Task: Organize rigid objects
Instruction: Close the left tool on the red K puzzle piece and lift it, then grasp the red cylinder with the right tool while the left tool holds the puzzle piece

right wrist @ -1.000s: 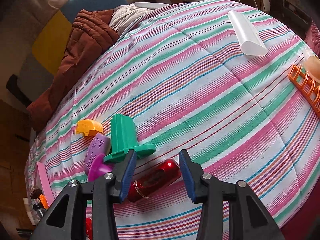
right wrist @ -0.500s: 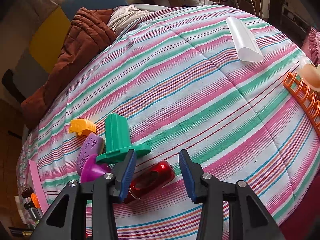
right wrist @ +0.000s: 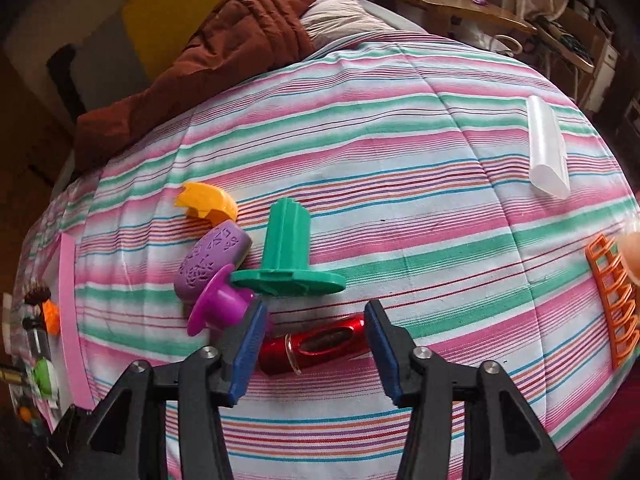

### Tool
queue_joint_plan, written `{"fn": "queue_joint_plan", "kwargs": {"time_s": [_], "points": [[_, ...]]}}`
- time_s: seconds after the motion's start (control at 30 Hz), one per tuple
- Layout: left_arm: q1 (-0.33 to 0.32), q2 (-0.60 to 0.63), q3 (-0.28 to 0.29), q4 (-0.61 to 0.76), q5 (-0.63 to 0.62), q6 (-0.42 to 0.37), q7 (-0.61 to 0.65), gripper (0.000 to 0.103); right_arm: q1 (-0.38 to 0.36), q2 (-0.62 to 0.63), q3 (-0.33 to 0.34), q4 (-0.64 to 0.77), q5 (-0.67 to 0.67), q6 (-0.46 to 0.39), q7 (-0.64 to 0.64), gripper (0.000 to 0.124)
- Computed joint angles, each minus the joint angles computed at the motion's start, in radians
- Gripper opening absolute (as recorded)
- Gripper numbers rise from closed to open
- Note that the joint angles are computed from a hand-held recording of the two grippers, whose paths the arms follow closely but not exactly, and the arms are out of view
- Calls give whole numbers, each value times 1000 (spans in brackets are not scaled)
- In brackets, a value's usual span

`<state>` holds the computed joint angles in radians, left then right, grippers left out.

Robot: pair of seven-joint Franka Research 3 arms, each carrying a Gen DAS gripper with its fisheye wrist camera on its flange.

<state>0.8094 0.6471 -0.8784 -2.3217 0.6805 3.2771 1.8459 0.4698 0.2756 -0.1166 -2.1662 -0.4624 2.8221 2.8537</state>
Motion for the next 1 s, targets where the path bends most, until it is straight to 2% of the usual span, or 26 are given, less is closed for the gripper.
{"fn": "queue_joint_plan", "kwargs": {"time_s": [0.03, 0.3, 0.43, 0.53, 0.83, 0.9, 1.0], "points": [[0, 0, 0, 0, 1, 0, 0, 47, -16, -4, 19, -6, 22, -1, -50, 70], [-1, 4, -1, 2, 3, 1, -3, 47, -54, -48, 73, -53, 112, -8, -245, 73], [5, 6, -7, 1, 1, -3, 0, 47, -45, -21, 86, 2, 123, -78, -329, 78], [8, 7, -9, 1, 1, -4, 4, 47, -31, -2, 80, 28, 118, -129, -344, 78], [12, 7, -13, -1, -4, -5, 8, 47, -10, 70, 68, 98, 116, -200, -381, 77], [14, 7, -14, -1, -3, -6, 9, 47, 11, 78, 43, 93, 80, -181, -329, 76], [11, 4, -12, -4, -4, -1, 7, 47, 10, 79, 38, 81, 80, -155, -318, 76]]}}
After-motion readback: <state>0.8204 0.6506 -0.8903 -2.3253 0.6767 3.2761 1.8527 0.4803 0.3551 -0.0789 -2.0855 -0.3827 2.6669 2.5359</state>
